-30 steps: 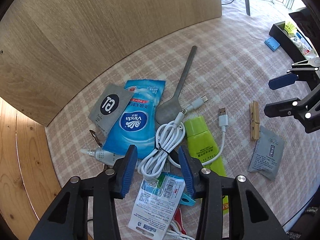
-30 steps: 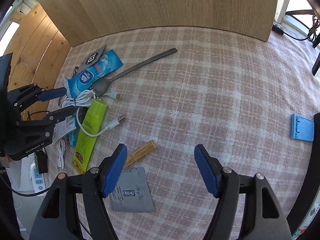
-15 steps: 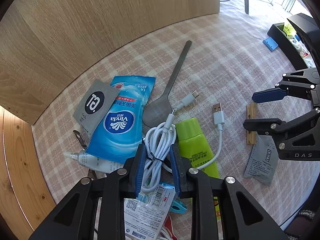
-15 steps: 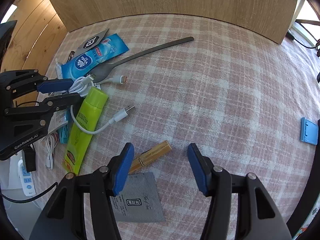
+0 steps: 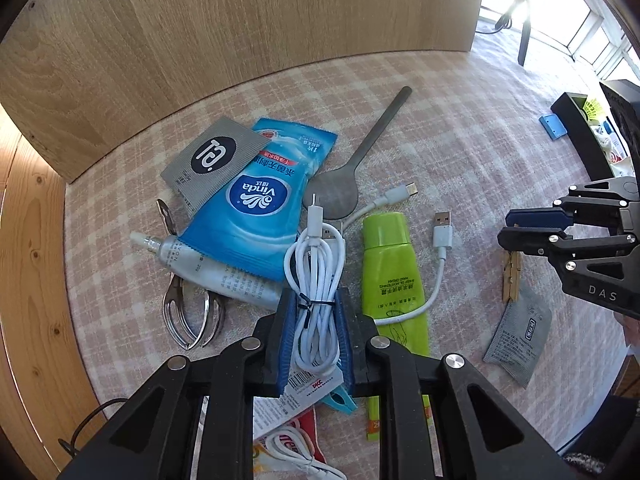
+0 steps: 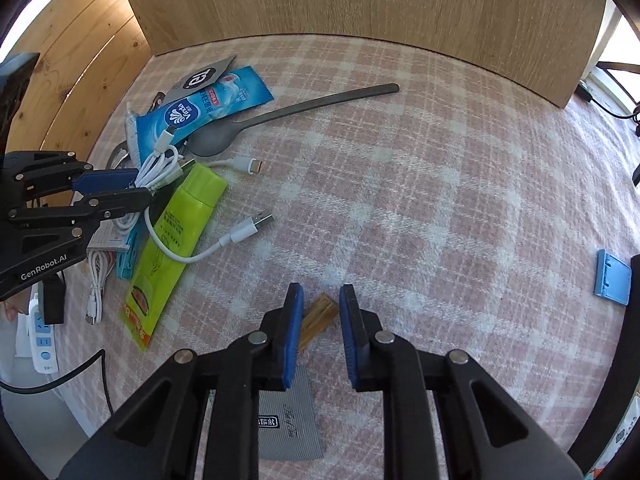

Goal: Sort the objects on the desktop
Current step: 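Carry the cable and clothespin to the black tray and release both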

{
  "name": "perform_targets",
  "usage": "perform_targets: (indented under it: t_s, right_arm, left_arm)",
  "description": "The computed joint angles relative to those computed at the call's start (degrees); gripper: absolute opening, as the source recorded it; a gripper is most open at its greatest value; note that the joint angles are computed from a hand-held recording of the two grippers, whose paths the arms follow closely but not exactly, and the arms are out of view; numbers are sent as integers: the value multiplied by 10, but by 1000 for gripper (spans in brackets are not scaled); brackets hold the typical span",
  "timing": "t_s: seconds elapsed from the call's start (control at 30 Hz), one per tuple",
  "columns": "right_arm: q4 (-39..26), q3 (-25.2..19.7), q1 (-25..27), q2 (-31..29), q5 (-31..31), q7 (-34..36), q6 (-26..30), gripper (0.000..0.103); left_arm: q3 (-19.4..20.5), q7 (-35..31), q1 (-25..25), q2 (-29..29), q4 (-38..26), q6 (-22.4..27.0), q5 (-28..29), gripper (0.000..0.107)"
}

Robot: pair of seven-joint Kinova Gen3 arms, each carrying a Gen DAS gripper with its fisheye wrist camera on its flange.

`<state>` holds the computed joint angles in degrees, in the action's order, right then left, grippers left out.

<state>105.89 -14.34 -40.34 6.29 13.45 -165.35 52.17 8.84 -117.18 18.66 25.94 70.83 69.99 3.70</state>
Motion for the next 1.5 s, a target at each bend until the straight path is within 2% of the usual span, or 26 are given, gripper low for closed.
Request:
perform_targets:
  t_s: [0.1,0.27,0.37,0.43,0.53,0.77,0.87,0.97,1.1,1.27,1.5]
  right_arm:
    - [18,-2,1,-23,4,-13,-8,16]
    - [41,-13,20,-50,-7,-19,-21,16]
    - [45,-22,12,-71,-6,-47,-21,14]
    - [56,-39,20,-101,-2,-66,-11,12]
    - [45,-64,28,-107,18,-102,5,11]
    - [33,-43,29,-55,34,-98,-20,12]
    - [23,-31,25,-30,8,-64,-26,13]
    - [17,-26,4,-13,12,-68,-18,19]
    - [8,-20,-20,-6,30,-83,1,15]
    - [32,-27,-32,-47,50,-134,0,13]
    - [78,-99,-18,-164,67,-244,76,13]
  left_arm:
    - [8,-34,-51,-7,5,1,29,18]
    - [-2,-47,-61,-13,-5,8,46,18]
    - [1,-60,-75,-33,10,6,65,18]
    - [4,-58,-66,-30,0,5,69,18]
    - [8,-59,-59,-28,-14,9,73,18]
    - [10,-58,-50,-17,-21,3,81,18]
    - [11,-64,-52,-14,-23,2,85,18]
    - [9,-64,-56,-12,-24,3,89,18]
    - [10,-60,-57,-12,-22,4,94,18]
    - [20,-60,-50,-21,-13,4,111,18]
    - [46,-60,1,-25,-12,13,132,18]
